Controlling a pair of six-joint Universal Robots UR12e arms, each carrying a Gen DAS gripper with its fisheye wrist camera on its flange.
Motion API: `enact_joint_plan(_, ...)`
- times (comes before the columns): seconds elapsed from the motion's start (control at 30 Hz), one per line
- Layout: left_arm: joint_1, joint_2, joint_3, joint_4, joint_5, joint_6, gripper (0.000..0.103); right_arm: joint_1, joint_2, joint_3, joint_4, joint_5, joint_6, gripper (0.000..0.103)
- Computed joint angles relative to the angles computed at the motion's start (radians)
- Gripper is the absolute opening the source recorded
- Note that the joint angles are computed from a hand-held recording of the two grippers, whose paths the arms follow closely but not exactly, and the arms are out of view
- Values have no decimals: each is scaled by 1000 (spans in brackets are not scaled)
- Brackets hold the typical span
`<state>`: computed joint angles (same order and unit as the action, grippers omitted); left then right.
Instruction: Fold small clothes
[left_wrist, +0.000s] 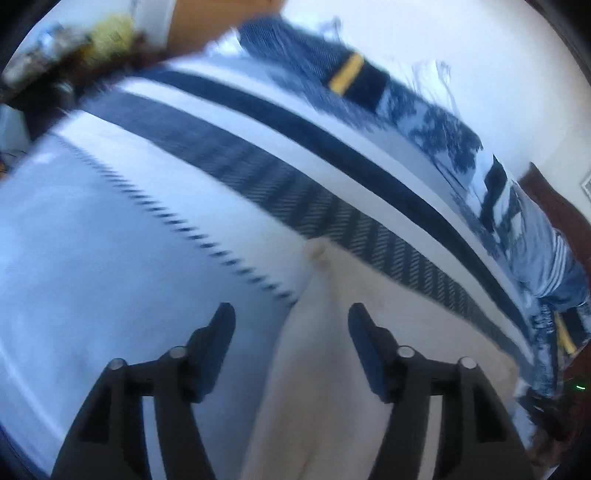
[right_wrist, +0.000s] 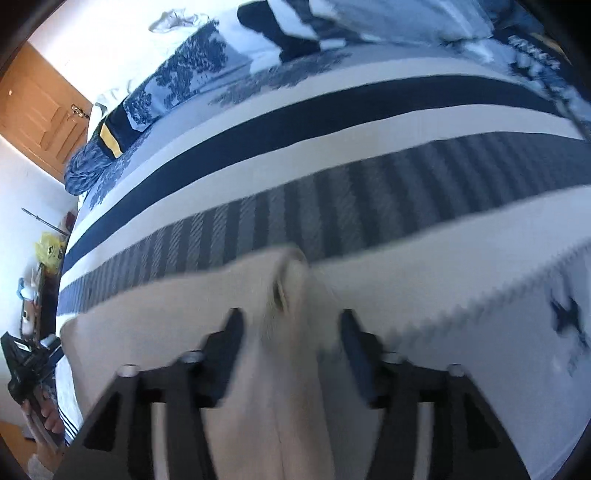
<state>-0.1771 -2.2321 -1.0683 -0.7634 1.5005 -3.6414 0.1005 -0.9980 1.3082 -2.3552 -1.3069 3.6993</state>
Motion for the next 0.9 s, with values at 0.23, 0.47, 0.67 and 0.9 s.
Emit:
enact_joint_plan(0.23,-55,205,-315,24,-78,20,65,48,-178,338,-293,182,185,61)
enact_joint_plan(0.47,-73,208,-354,26,-203,-6,65,66,-161,402,-383,288,268,61)
enact_joint_plan(0.67,-58,167,-307,-16,-241,-100,61,61,-141,445,-530,326,363,58)
enact_joint_plan(0.9,-51,162,-286,-36,-240,-140,4,52,-146,466,-548,313,397,5)
